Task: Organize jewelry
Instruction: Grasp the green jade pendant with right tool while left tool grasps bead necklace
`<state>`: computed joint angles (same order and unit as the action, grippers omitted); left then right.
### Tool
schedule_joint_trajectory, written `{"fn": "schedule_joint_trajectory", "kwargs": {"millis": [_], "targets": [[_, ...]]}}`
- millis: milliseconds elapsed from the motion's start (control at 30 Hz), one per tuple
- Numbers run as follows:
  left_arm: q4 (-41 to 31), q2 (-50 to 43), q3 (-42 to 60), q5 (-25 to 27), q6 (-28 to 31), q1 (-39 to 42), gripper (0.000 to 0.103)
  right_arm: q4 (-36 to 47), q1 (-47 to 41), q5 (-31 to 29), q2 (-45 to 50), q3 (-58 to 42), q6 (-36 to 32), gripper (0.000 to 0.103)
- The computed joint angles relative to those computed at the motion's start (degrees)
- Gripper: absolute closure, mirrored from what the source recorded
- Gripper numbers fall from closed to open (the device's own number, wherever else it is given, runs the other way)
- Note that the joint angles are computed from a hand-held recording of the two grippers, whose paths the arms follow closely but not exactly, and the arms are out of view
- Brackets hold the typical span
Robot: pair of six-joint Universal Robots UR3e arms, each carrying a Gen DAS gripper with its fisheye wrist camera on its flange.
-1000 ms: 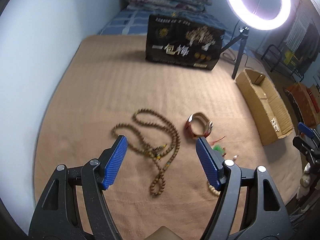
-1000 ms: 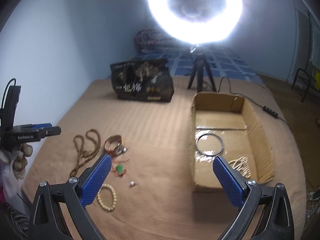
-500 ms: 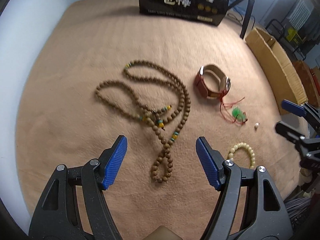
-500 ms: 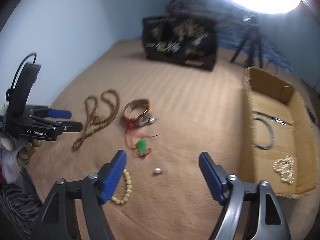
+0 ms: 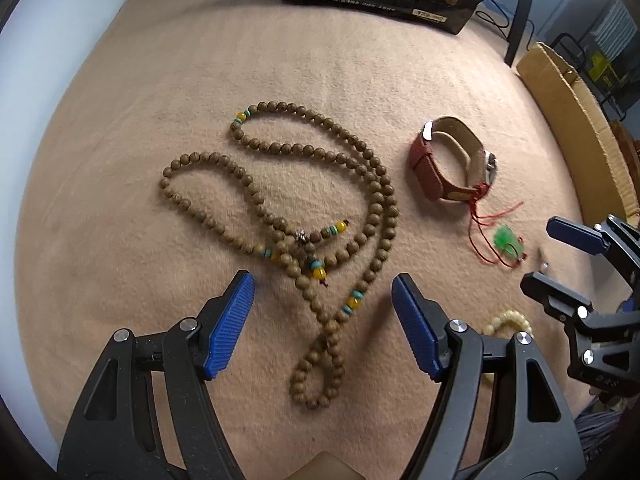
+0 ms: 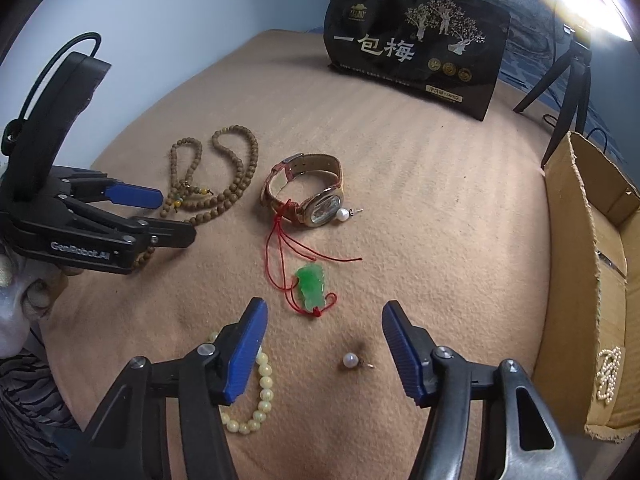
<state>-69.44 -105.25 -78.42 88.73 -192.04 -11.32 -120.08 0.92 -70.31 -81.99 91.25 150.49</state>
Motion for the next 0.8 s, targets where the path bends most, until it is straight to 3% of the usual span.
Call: {"fn": "schedule_joint_trajectory", "kwargs": {"millis": [433,533,800], "targets": [[1.8,-6.9,5.8,3.7,-1.5,-1.4,0.031,-0.8,3.9,-2.3,6.2,-5.4,1.9,0.050],[2.4,-7.6,6.5,4.1,-1.4,-1.5,0.039,-1.3,5.3,-3.9,7.4,-6.4,2.1,0.058],[4.7,-5.1,3.2,2.5,-1.4,0.8,0.079,-1.5,5.8,-3.6,7.9,-6.6,1.9,0.087]]}}
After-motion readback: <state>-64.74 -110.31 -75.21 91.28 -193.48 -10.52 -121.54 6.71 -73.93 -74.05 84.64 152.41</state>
